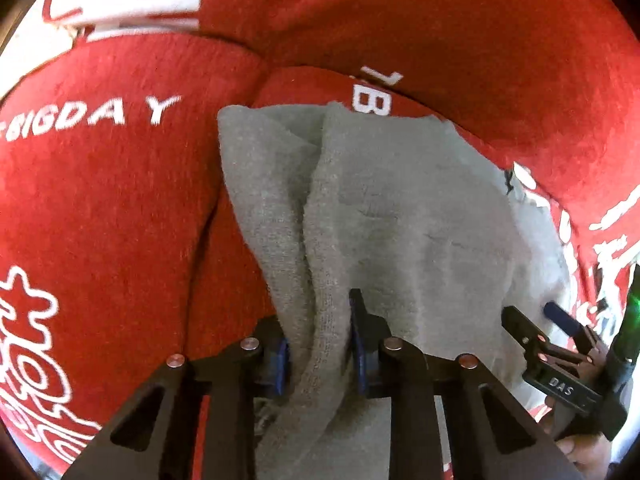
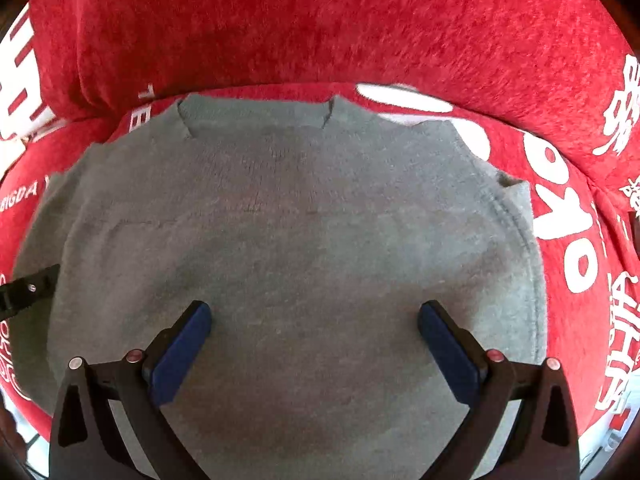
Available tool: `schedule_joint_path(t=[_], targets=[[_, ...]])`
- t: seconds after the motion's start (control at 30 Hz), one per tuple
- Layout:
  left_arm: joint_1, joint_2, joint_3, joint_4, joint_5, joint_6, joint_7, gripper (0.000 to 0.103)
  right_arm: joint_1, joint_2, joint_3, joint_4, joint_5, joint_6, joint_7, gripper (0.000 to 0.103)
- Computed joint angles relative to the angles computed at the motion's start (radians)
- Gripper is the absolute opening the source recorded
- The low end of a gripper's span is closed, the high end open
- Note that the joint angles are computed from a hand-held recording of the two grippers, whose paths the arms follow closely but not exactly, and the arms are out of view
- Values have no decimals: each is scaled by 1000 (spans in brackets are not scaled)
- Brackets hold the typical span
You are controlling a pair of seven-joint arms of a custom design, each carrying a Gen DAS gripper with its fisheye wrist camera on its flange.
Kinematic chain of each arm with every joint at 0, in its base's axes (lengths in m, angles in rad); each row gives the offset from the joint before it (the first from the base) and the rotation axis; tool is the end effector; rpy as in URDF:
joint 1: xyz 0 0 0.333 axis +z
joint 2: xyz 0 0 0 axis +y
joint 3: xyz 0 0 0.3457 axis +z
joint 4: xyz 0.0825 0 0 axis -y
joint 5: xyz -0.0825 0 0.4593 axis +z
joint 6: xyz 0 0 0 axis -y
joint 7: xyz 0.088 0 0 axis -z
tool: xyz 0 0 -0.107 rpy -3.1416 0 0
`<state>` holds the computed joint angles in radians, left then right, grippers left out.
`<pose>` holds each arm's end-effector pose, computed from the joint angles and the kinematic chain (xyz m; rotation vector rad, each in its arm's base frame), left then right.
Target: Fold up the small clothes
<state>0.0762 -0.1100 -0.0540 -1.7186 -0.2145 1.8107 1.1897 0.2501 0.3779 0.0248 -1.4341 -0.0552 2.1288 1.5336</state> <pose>0.6142 -0.0058 0.6653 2.5742 -1.6460 0.4357 0.7588 0.2083 0.5201 -2.3600 1.6851 -0.3351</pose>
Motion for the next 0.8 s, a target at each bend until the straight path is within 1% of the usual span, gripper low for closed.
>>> schedule_joint_path(t=[0.03,0.07,0.1,0.13,0.17,0.23,0.27,0.33,0.4,0.5,0.6,0.7,0.8], targets=[[-3,6,-5,16,13,-11,-4,25,3,0,0,-7,-9,6,-4,103],[-6,11,-8,29,21,-17,-10,25,1,-7,1,-26,-5,40,-11,103],[-8,18,-12,50,31,-26,-21,25,-2,-8,3,-33,0,55,-18,103],[-10,26,-14,70,35,-36,-35,24,-6,-1,4,-29,5,60,-30,103],[-10,32,-13,88,34,-45,-45,24,-6,6,4,-14,6,41,-38,103],[-12,51,-15,134,38,-68,-73,24,-10,51,3,87,17,-84,-47,103],[-12,51,-15,143,39,-76,-74,24,-13,54,-2,106,22,-105,-37,103],[-17,73,-21,192,55,-107,-94,24,-29,17,-11,69,37,-72,-21,103],[-25,97,-28,238,65,-130,-114,24,-42,-9,-26,46,21,-76,-11,103],[-43,144,-43,320,83,-166,-149,23,-79,-43,-39,1,20,-78,-31,103],[-74,215,-63,435,120,-215,-199,22,-117,-64,-49,-27,30,-87,-64,103],[-122,287,-86,559,173,-240,-248,20,-163,-84,-59,-47,62,-87,-103,103],[-198,401,-110,746,238,-294,-288,19,-194,-77,-64,-30,86,-93,-132,103]])
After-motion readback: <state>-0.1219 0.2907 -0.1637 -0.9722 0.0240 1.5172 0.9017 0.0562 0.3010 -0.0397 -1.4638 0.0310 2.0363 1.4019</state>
